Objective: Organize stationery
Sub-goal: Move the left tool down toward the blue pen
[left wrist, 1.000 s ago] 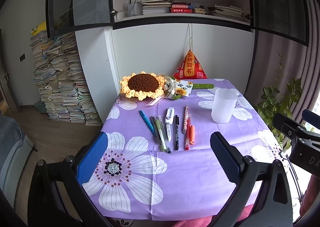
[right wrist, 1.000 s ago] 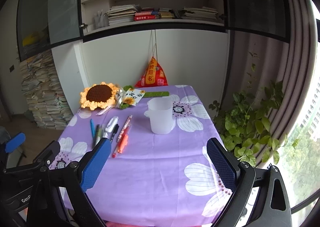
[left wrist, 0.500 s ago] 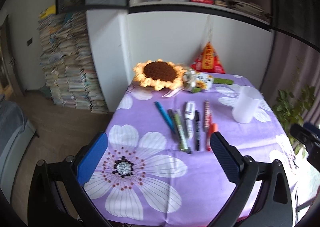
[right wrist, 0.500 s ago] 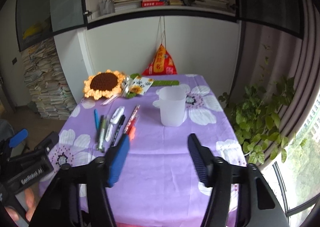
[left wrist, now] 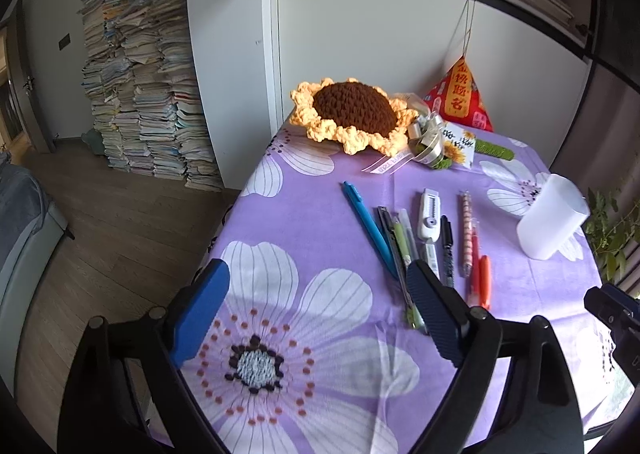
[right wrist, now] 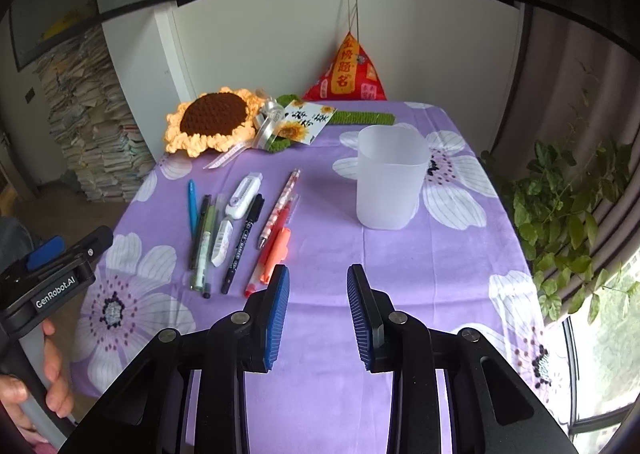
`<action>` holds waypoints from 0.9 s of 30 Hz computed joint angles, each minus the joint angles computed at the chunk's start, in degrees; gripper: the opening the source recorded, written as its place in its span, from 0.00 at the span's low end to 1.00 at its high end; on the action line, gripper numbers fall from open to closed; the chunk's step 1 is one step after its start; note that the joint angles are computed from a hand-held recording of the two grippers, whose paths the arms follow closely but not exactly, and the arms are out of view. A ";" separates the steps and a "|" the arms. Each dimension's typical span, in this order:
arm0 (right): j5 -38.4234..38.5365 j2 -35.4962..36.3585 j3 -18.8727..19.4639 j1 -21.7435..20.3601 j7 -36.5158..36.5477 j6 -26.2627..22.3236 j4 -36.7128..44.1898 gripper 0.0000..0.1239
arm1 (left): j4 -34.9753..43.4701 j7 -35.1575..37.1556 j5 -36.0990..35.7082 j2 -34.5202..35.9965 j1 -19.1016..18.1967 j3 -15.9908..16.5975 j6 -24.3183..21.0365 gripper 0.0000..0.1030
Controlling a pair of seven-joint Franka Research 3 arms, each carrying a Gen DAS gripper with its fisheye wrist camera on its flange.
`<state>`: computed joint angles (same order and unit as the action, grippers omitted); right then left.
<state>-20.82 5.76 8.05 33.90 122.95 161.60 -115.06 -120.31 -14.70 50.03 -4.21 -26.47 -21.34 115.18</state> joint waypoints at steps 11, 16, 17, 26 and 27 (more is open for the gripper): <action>5.43 13.50 -2.35 3.16 -6.68 -8.87 16.87 0.25 | 3.42 6.64 -1.50 6.02 4.05 4.46 6.73 0.84; 7.26 17.73 -3.45 4.43 -9.30 -11.18 22.69 0.25 | 5.57 9.64 -3.23 9.08 5.16 6.02 8.89 0.80; 7.61 18.43 -3.68 4.63 -9.69 -11.60 23.64 0.25 | 5.93 10.10 -3.69 9.64 5.33 6.30 9.40 0.80; 10.13 21.86 -4.91 5.32 -11.09 -14.57 27.97 0.25 | 9.63 12.94 -7.39 13.65 5.95 8.17 9.64 0.70; 10.40 22.18 -4.89 5.32 -11.32 -14.79 28.37 0.25 | 10.24 13.18 -7.63 14.16 5.91 8.32 9.17 0.69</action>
